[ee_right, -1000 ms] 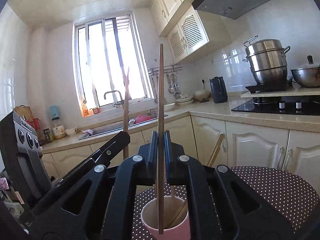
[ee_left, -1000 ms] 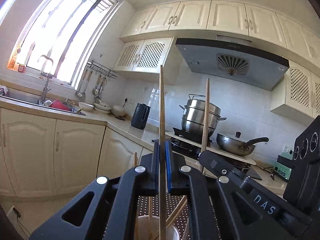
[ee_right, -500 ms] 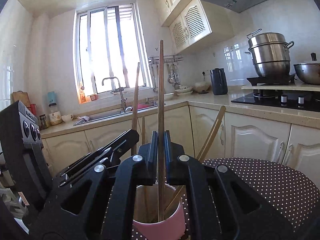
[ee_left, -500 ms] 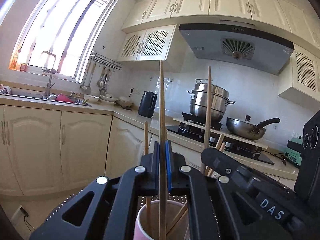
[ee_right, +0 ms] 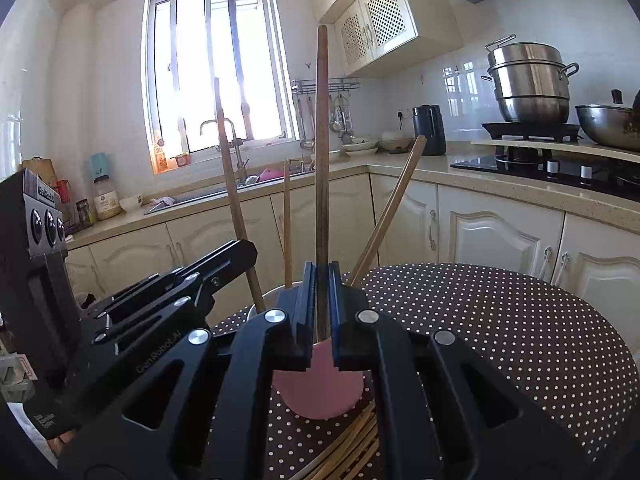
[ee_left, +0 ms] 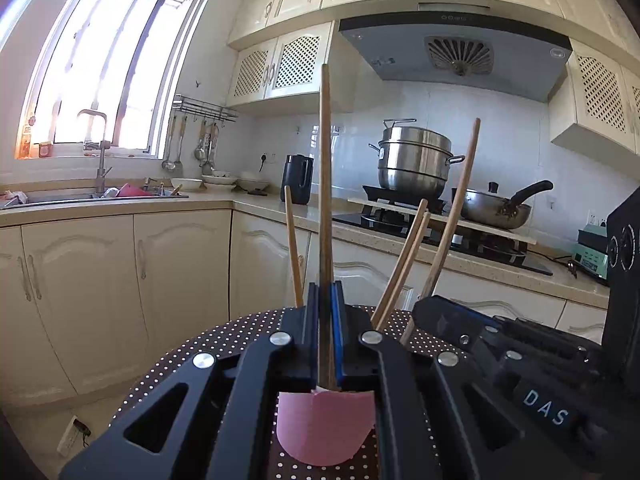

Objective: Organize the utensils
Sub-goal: 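Lower the left tool's chopstick into the pink cup and open it while the right tool releases its own, then move both open tools back from the cup to the chopstick pile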

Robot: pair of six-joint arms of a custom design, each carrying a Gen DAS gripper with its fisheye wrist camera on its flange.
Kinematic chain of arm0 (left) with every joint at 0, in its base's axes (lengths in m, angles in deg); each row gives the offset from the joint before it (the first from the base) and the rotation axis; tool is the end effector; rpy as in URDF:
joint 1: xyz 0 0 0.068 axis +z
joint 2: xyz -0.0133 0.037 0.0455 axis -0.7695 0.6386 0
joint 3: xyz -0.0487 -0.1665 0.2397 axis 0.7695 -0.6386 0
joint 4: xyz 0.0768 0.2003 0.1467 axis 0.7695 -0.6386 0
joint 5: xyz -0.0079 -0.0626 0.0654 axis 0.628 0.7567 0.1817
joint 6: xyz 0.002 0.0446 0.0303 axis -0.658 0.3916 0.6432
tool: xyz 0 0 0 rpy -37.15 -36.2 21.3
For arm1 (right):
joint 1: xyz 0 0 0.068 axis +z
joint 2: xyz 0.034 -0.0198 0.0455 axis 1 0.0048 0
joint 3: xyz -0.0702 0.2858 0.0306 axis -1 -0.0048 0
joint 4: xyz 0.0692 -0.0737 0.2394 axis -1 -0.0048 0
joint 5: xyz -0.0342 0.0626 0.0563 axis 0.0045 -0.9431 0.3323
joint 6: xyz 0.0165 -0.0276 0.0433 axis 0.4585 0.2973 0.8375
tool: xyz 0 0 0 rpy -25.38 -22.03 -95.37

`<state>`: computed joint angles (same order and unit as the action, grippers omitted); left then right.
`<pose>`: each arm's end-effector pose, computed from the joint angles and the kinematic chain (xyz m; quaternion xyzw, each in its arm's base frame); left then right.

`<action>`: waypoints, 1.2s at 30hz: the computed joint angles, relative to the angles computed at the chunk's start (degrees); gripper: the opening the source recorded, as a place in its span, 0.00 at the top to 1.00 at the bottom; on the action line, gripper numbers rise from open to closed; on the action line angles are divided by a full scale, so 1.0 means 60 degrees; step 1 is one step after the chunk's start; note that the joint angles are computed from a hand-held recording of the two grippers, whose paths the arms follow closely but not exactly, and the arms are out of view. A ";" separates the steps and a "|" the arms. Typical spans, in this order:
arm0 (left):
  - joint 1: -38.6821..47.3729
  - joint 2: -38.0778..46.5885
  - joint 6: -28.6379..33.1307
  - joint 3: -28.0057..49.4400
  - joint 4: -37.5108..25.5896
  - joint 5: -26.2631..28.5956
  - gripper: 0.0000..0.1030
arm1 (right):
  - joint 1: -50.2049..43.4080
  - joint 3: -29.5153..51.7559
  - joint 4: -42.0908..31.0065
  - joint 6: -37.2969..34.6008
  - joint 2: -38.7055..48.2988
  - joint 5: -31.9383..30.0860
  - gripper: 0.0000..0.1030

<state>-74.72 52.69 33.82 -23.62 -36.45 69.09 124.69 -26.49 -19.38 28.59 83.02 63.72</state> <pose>0.3681 -0.1805 0.1998 0.2496 0.7333 -0.2770 0.5685 0.2688 0.1622 0.2173 0.0961 0.7906 0.0414 0.6033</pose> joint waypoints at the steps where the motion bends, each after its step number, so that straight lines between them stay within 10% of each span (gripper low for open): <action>1: 0.0006 -0.0044 0.0063 -0.0019 -0.0132 0.0028 0.93 | 0.0008 0.0042 -0.0134 0.0077 0.0015 -0.0008 0.93; 17: 0.0333 -0.1420 0.0612 -0.1388 -0.0062 -0.0517 0.57 | 0.0667 0.0327 -0.1692 0.1085 -0.0675 0.0477 0.90; 30: 0.0718 -0.3837 0.0923 -0.3020 -0.0093 -0.0652 0.39 | 0.2629 0.0697 -0.3099 0.1565 -0.1575 0.2653 0.55; 36: 0.0826 -0.4615 0.1155 -0.3402 -0.0737 -0.0406 0.32 | 0.3524 0.0903 -0.4248 0.2160 -0.1780 0.3551 0.55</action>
<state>-69.77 25.00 40.75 -44.03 -40.87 66.66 145.83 -21.07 -44.87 41.55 72.34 85.02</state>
